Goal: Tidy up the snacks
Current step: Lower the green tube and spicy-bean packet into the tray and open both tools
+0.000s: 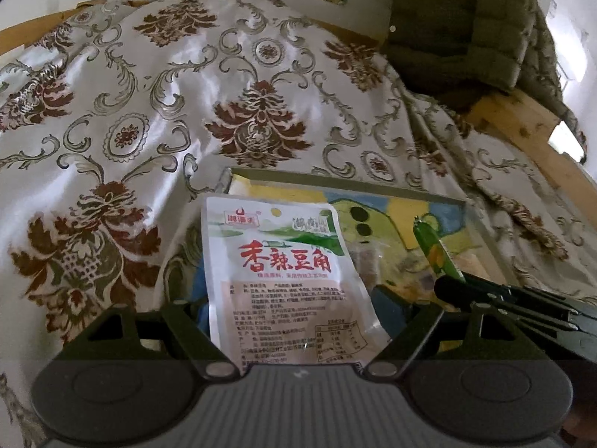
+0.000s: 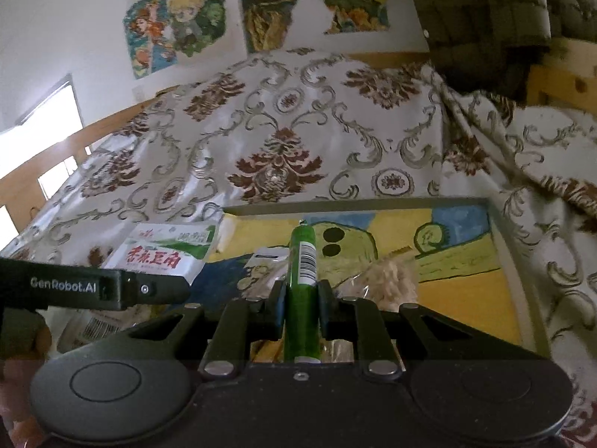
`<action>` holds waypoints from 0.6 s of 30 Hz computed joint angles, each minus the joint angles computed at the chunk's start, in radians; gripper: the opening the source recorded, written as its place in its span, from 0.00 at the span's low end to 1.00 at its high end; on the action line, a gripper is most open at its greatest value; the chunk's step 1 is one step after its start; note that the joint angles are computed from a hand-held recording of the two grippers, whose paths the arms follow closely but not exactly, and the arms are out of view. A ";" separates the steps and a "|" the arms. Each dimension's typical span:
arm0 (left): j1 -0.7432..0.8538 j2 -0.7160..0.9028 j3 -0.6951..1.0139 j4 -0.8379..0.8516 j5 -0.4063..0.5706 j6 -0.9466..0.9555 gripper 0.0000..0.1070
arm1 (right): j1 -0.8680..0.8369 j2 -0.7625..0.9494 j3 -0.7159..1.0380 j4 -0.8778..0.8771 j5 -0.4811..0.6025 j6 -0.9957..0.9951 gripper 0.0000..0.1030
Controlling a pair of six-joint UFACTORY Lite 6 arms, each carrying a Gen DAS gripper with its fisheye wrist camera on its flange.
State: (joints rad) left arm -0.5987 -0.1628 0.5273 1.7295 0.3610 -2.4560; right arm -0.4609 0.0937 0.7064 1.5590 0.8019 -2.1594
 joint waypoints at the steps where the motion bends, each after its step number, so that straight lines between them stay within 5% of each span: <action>1: 0.016 0.027 0.013 0.043 -0.008 -0.032 0.79 | 0.014 0.017 0.010 0.014 -0.011 -0.002 0.18; 2: 0.026 0.047 0.021 0.079 -0.010 -0.061 0.77 | 0.030 0.038 0.020 0.033 -0.026 -0.010 0.18; 3: 0.038 0.064 0.028 0.126 -0.016 -0.100 0.65 | 0.039 0.045 0.017 0.049 -0.033 -0.024 0.18; 12: 0.122 0.174 0.047 0.415 -0.048 -0.391 0.66 | 0.093 0.091 0.001 0.153 -0.091 -0.171 0.19; 18: 0.095 0.113 0.001 0.303 -0.018 -0.308 0.78 | 0.095 0.038 -0.050 0.188 -0.091 -0.231 0.32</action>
State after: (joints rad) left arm -0.5038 -0.0502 0.5284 2.0322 0.3427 -2.7643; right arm -0.3658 0.1313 0.6562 1.7471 0.7105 -2.3900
